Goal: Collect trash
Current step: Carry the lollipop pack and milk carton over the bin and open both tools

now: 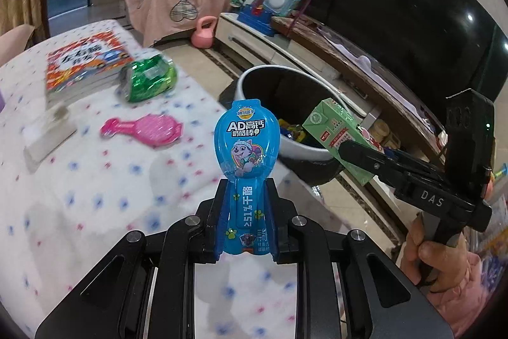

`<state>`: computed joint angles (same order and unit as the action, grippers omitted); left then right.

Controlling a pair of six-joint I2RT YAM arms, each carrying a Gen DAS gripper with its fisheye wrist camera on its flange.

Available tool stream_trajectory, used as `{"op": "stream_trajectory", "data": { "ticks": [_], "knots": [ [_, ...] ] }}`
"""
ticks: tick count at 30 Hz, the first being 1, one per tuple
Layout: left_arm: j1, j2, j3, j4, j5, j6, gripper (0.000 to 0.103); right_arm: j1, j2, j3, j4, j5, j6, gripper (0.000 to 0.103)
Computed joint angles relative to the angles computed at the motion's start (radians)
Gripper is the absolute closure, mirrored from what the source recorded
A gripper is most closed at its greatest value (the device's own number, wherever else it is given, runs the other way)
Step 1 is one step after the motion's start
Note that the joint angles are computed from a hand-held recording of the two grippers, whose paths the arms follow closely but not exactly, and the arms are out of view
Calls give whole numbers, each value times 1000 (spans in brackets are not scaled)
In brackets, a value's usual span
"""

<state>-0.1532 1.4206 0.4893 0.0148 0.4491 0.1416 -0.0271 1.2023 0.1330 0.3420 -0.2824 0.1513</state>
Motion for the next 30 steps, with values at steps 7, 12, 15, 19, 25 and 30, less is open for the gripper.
{"op": "stream_trajectory", "data": {
  "ticks": [7, 12, 15, 19, 25, 30],
  "knots": [
    [-125, 64, 65, 14, -70, -49, 84, -152, 8, 25, -34, -74, -70, 51],
    [-191, 113, 111, 16, -113, -72, 84, -225, 38, 47, -41, -109, -117, 51],
    [-214, 140, 143, 8, -129, -78, 84, -252, 71, 65, -36, -121, -133, 51],
    [-245, 182, 199, -10, -161, -77, 84, -272, 127, 99, -26, -121, -148, 53],
    [-284, 258, 293, -37, -195, -76, 84, -286, 211, 159, -11, -105, -176, 53],
    [-301, 324, 373, -68, -212, -70, 84, -302, 282, 220, -18, -99, -193, 53]
  ]
}}
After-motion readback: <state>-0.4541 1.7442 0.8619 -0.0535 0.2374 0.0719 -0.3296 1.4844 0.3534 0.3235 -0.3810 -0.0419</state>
